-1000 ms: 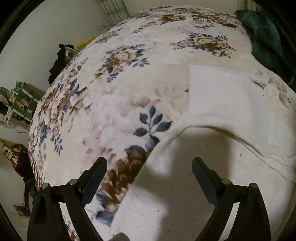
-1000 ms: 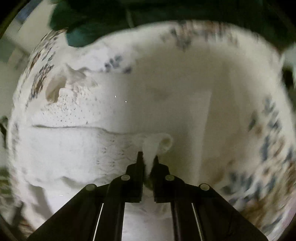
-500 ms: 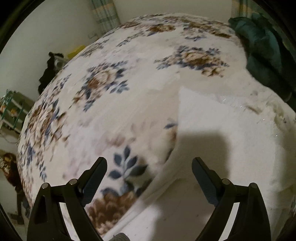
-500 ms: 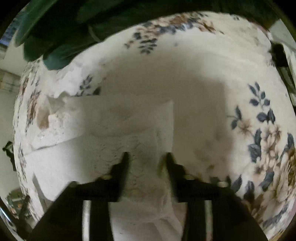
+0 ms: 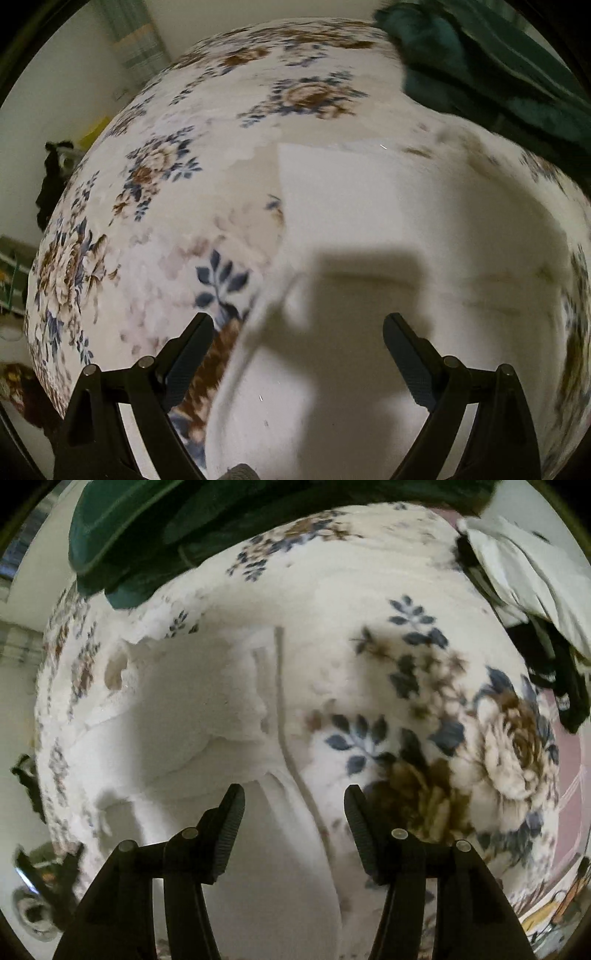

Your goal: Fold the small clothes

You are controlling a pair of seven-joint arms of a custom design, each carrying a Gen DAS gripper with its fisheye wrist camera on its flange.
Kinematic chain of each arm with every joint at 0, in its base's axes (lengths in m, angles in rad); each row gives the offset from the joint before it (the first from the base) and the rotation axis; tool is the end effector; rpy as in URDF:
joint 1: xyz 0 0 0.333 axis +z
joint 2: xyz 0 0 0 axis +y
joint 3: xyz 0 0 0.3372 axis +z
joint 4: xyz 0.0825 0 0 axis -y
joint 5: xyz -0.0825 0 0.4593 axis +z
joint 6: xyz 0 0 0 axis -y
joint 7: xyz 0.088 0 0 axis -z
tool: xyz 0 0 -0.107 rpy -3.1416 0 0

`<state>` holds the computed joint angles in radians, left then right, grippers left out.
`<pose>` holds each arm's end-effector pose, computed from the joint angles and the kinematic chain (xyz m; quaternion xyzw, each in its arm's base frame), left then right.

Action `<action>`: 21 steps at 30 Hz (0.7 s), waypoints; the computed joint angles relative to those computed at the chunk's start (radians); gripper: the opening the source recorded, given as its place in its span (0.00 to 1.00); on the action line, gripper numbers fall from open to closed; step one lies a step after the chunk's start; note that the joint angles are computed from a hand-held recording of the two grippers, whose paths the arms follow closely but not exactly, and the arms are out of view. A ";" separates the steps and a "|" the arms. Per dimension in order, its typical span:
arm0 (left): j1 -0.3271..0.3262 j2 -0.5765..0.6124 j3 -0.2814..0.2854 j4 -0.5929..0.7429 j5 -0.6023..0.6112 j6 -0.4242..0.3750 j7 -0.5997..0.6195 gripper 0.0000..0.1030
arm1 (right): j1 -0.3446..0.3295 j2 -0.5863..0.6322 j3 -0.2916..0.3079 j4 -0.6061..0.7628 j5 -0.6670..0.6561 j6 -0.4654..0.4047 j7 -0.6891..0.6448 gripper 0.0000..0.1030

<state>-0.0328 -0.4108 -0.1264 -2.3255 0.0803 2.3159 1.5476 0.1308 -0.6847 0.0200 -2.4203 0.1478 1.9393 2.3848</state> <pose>0.5175 -0.0862 0.5321 -0.6276 0.7509 -0.1129 0.1720 0.4188 0.0748 0.5660 -0.4162 0.9013 0.0315 0.1163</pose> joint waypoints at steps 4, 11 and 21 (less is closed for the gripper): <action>-0.009 -0.044 -0.030 -0.064 0.020 -0.027 -0.046 0.91 | -0.017 -0.033 -0.084 -0.046 0.077 0.057 -0.065 0.57; -0.002 -0.096 -0.133 -0.154 0.170 -0.124 -0.339 0.91 | -0.014 0.260 -0.233 0.001 0.338 0.308 -0.391 0.56; -0.105 -0.159 -0.166 -0.170 0.188 -0.320 -0.637 0.91 | -0.013 0.564 -0.243 0.137 0.702 0.240 -0.772 0.09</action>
<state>-0.1381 -0.5696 -0.2926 -2.4954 0.2685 1.9958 0.9102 0.1182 -0.1203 -0.2234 -2.2835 0.8501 2.1797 1.6127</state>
